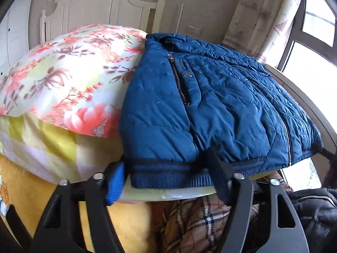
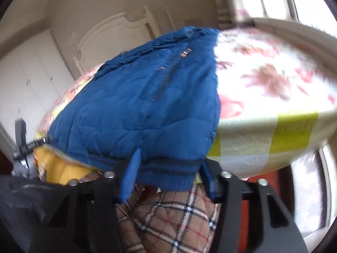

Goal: Fold large clothes
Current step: 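Grasp the jacket's ribbed hem with both grippers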

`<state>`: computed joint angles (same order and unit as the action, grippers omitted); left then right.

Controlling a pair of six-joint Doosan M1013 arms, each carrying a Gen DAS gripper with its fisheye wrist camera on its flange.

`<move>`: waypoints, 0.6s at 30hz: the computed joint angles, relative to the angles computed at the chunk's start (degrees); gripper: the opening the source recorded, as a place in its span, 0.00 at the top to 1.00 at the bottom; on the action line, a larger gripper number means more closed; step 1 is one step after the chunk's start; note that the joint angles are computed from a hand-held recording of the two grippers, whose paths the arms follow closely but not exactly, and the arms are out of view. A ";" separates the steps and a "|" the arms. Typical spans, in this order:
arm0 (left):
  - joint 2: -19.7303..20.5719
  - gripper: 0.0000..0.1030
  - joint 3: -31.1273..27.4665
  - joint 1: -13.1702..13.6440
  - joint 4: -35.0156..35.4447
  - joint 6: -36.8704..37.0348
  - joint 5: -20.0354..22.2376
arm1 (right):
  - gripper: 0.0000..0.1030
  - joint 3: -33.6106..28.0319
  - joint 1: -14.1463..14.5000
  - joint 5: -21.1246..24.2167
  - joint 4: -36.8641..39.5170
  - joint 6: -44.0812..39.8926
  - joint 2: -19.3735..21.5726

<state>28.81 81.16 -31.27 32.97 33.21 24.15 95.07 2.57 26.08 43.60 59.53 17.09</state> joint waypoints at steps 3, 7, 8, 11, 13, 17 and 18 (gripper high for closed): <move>-0.19 0.36 0.68 1.22 -7.88 4.70 -3.00 | 0.61 -0.16 0.49 -0.76 -0.44 -1.96 -0.74; 0.68 0.27 -0.95 0.86 -8.51 7.57 -1.63 | 0.59 -0.68 0.53 -0.69 0.35 -2.22 -0.37; 0.83 0.27 -1.17 0.87 -8.78 7.64 -1.43 | 0.59 -0.70 0.44 -0.64 1.27 -2.74 -0.27; -0.19 0.52 0.46 0.62 -2.84 1.58 -4.97 | 0.59 -0.38 -0.09 -0.49 5.54 -6.30 -0.19; -1.11 0.55 1.62 0.59 1.36 -2.39 -6.46 | 0.59 -0.05 -0.19 -0.43 6.54 -7.44 -0.42; -0.16 0.51 0.45 1.11 -4.43 2.18 -5.01 | 0.57 0.14 -0.31 -0.63 8.05 -8.63 -0.27; 0.11 0.45 0.23 1.05 -4.04 1.82 -4.87 | 0.56 0.23 -0.29 -0.79 8.49 -8.89 -0.27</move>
<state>28.91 81.39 -30.23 28.92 35.04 19.28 95.30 2.28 25.29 52.09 50.64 16.82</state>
